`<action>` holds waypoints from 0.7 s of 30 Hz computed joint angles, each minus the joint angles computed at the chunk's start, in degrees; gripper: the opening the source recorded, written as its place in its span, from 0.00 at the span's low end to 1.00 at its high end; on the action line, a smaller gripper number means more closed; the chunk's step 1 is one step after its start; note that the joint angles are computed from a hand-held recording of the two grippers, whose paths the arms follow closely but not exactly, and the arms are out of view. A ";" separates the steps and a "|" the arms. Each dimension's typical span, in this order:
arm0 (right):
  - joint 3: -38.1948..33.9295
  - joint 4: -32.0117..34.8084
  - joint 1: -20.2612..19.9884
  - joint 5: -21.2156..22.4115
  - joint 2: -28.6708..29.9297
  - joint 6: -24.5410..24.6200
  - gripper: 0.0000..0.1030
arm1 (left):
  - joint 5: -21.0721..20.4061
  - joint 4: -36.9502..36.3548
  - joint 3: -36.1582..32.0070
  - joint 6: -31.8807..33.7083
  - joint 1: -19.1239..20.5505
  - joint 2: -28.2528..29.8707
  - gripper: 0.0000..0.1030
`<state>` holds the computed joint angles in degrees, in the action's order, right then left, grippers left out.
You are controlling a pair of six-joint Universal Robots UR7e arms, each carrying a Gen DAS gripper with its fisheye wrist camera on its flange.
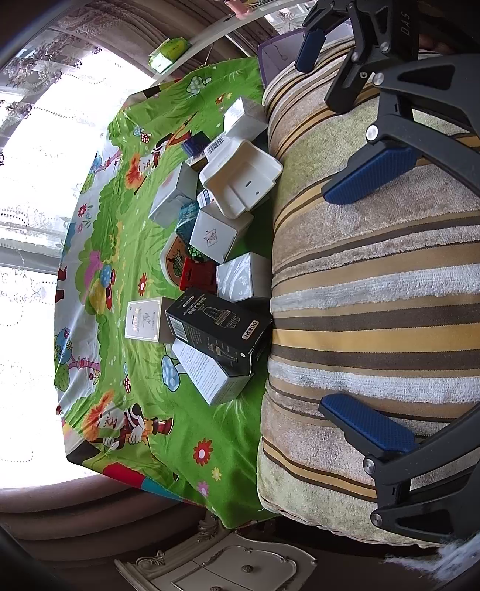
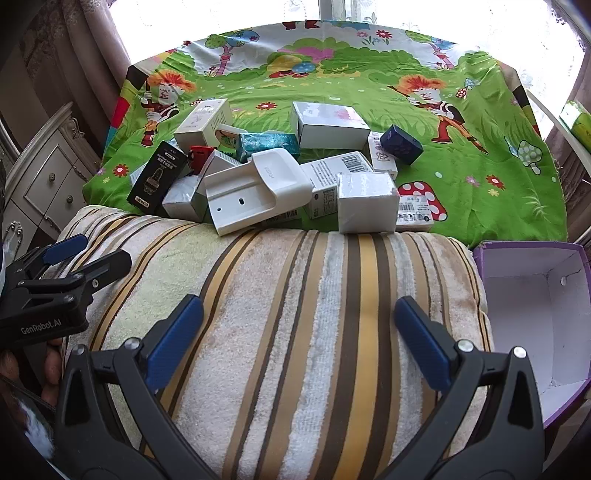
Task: Organize rigid objects
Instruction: 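Move the left tool to the black box while the right tool approaches the white wrapped box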
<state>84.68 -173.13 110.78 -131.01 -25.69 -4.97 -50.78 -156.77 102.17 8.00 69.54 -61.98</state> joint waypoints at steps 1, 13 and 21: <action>0.18 -0.13 -0.12 0.34 -0.23 -0.01 1.00 | -0.15 -0.06 -0.05 0.22 0.00 -0.03 1.00; -1.20 2.28 -1.64 1.68 -1.50 1.06 1.00 | -5.36 2.96 -3.80 -0.79 2.22 -0.42 0.82; -4.43 4.63 -2.92 0.64 -0.79 0.59 0.99 | -8.97 11.44 -11.84 -2.41 4.73 2.45 0.79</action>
<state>80.25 -168.50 107.87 -130.37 -26.48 -4.38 -59.76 -145.32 90.33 5.59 74.28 -59.53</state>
